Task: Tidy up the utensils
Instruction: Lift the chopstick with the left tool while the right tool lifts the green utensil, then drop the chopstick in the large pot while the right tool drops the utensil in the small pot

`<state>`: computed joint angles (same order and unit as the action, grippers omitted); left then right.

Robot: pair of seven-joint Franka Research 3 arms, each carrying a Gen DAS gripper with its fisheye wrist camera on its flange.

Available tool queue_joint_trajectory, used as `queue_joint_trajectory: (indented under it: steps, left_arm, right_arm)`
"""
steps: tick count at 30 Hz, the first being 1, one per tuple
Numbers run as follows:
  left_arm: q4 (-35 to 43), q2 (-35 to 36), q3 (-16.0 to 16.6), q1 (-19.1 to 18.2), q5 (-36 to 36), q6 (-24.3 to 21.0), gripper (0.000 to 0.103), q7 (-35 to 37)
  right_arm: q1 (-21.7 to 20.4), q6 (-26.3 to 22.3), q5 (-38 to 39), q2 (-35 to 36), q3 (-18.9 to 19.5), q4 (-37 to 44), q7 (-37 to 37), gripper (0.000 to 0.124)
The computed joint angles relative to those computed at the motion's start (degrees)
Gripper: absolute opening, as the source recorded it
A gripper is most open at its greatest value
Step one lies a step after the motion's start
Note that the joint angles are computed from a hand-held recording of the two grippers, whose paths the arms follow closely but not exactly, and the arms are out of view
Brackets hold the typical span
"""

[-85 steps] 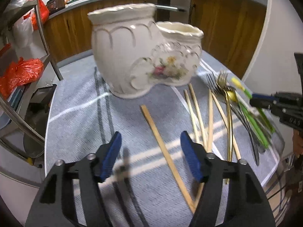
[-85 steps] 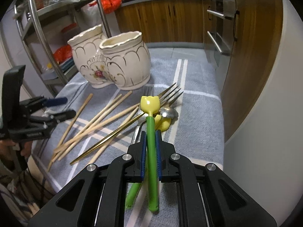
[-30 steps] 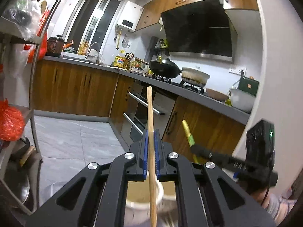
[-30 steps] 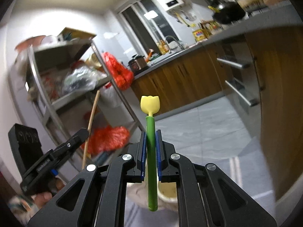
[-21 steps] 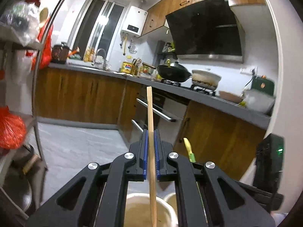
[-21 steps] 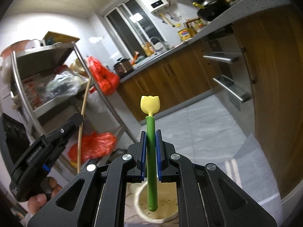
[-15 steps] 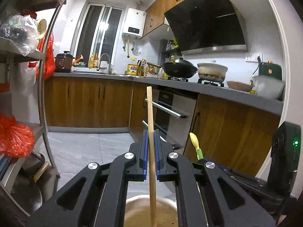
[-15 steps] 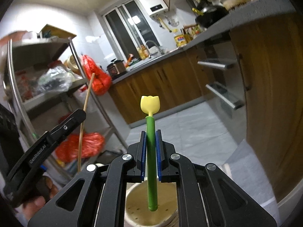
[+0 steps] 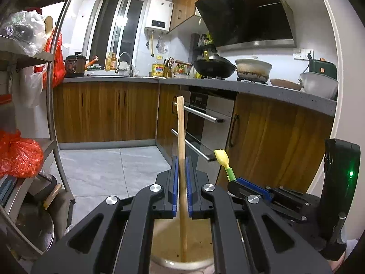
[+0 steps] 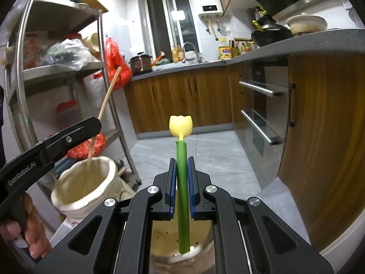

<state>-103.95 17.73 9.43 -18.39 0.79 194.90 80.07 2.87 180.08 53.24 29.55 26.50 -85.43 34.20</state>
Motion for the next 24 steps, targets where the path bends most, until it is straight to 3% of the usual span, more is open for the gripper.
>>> queue_joint_trajectory:
  steps: [6,10,14,17,21,23,24]
  left_arm:
    - [-1.1,-0.9,0.5,-0.4,1.2,-1.7,0.006,-0.6]
    - [-1.9,-1.6,-1.0,1.1,3.1,-2.4,0.006,-2.1]
    - [-2.3,-2.1,1.0,-0.5,4.2,-3.2,0.009,-3.3]
    - [-3.1,-2.6,3.5,-2.6,4.0,-2.5,0.034,-4.0]
    - [-4.2,-3.3,7.0,-6.1,1.2,-1.2,0.049,-2.2]
    - [-5.2,-3.9,9.4,-8.7,-1.8,0.0,0.064,-0.2]
    - [-5.7,-4.2,9.7,-9.1,-3.0,0.6,0.066,0.7]
  right_arm:
    - [-0.3,-2.4,1.4,-1.6,-0.7,-1.8,-0.4,0.01]
    - [1.2,-4.6,2.1,-2.7,-3.2,-2.6,0.3,0.01]
    - [2.4,-5.4,3.1,-3.6,-5.0,-3.4,0.5,0.016]
    - [1.9,-5.3,5.7,-4.4,-4.7,-4.0,-1.1,0.028]
    - [1.1,-5.0,11.2,-5.8,-4.0,-4.9,-5.5,0.045]
    - [0.7,-5.0,14.8,-6.8,-3.9,-5.3,-8.6,0.056]
    - [0.3,-4.9,17.1,-7.3,-3.6,-5.6,-10.7,0.064]
